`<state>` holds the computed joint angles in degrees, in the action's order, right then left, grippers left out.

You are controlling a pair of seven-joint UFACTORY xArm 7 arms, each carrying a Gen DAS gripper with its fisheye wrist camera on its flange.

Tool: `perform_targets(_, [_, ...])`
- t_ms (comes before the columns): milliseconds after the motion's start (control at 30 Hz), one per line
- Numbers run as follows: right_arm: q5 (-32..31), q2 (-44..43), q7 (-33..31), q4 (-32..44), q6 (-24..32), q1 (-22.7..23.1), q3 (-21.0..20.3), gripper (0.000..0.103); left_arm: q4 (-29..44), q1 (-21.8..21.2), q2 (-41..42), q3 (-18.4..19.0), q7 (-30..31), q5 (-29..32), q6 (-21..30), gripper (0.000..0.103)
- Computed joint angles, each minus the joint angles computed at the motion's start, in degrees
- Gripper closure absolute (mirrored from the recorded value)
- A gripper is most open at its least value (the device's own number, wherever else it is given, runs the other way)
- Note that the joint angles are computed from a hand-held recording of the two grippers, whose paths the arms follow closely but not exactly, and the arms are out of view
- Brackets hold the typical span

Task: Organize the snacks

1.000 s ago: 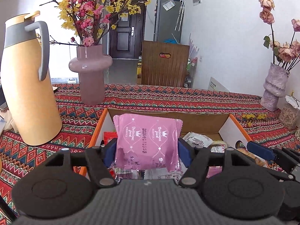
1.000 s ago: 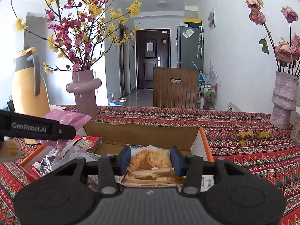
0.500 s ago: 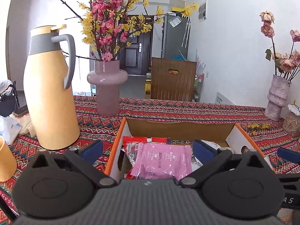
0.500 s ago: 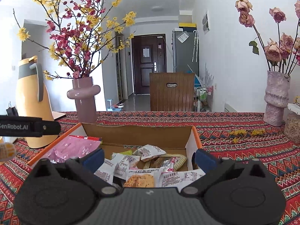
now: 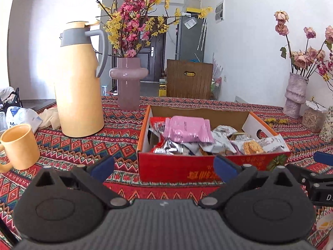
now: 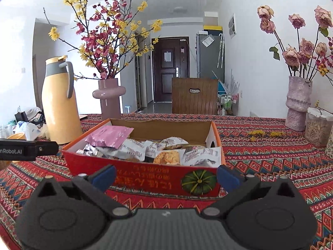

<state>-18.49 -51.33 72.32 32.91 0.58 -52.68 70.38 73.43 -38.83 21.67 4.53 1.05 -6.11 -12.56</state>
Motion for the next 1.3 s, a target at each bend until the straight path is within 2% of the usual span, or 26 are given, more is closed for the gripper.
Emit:
perform_targets(67, [0.4, -0.1, 0.4, -1.0, 1.9, 3.1, -0.6, 0.0, -3.9, 2.7, -2.2, -3.0, 0.2, 1.1, -1.1, 0.0])
perform_targets(267, [0.2, 0.5, 3.5, -3.7, 6.3, 10.9, -2.1, 0.0, -11.0, 8.4, -6.1, -8.9, 0.0, 3.0, -1.2, 0.0])
perform_targets(333, [-0.4, 1.2, 4.6, -4.4, 7.4, 13.0, -2.7, 0.0, -12.7, 8.4, -7.0, -8.9, 0.3, 3.1, -1.8, 0.0])
perform_targets(400, [-1.2, 1.9, 5.8, -5.0, 8.1, 14.5, -3.2, 0.0, -14.1, 10.6, -7.5, -11.1, -0.2, 4.2, -2.4, 0.0])
perform_targets(533, [-3.0, 2.6, 7.8, -5.6, 9.4, 16.9, -4.4, 0.0, -16.0, 11.3, -8.5, -11.9, -0.4, 4.5, -2.9, 0.0])
perform_targets(1100, [-8.9, 4.7, 12.6, -5.2, 11.3, 18.8, -6.0, 0.0, -17.5, 13.9, -9.2, -14.5, -1.8, 7.2, -2.9, 0.0])
perform_targets(1300, [-10.0, 5.1, 13.4, -5.2, 11.4, 18.9, -6.2, 0.0, -17.3, 12.6, -9.2, -13.2, -1.4, 6.5, -2.6, 0.0])
